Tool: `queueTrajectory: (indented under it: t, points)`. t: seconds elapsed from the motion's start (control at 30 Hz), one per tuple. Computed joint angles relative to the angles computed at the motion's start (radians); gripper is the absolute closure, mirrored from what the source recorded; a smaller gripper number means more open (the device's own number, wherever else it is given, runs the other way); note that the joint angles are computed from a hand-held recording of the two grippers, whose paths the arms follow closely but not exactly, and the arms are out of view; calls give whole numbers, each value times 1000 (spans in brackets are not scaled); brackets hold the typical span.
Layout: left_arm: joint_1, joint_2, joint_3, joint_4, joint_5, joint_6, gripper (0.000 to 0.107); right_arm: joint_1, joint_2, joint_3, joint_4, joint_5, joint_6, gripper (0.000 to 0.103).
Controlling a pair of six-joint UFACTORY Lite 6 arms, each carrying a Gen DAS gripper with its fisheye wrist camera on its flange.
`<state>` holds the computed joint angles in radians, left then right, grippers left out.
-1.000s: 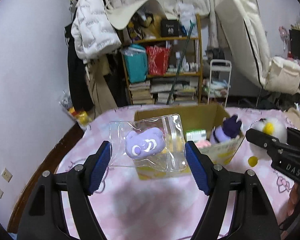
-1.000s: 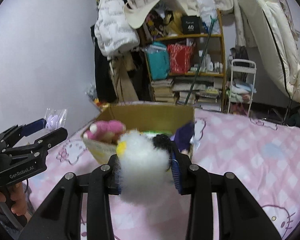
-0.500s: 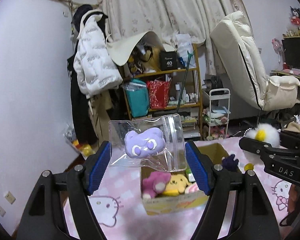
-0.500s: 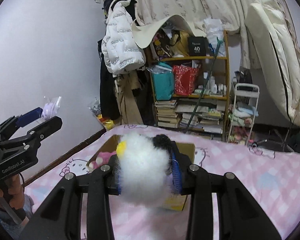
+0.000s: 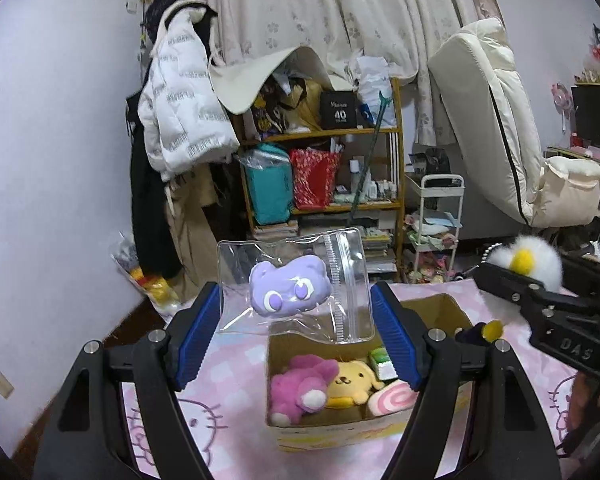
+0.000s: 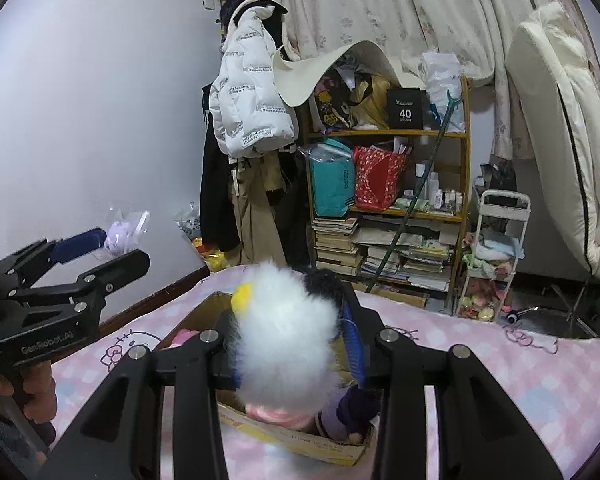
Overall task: Organize soft objects
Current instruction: 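Carry the white toy and clear bag over the box with both tools, then open both tools to drop the white toy and clear bag into the box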
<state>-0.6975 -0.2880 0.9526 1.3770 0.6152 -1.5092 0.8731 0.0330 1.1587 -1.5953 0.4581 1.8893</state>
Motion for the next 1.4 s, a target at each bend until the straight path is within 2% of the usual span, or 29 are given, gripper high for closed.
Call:
queueTrajectory:
  t: [0.4, 0.57, 0.7, 0.8, 0.97, 1.07, 1.3, 1.4]
  points:
    - [92, 161, -7, 58, -177, -98, 32, -120, 117, -36, -352, -133, 414, 62]
    - [122, 205, 6, 47, -249, -96, 30, -141, 153, -20, -384, -168, 454, 61]
    - [122, 235, 16, -9, -237, -48, 26, -149, 173, -10, -370, -192, 441, 53]
    - [105, 238, 5, 0, -194, -63, 20, -151, 171, -14, -364, -191, 446, 42]
    - [91, 211, -15, -12, -164, -70, 15, -153, 138, -36, -349, -178, 448, 25]
    - [68, 174, -37, -7, -125, -88, 11, -145, 110, -52, -267, -158, 373, 17]
    - [14, 74, -77, -36, -15, -65, 9, -107, 17, -101, -91, -105, 208, 9]
    - [-7, -1, -109, -75, 29, -49, 8, -74, -41, -135, -39, -61, 160, 2]
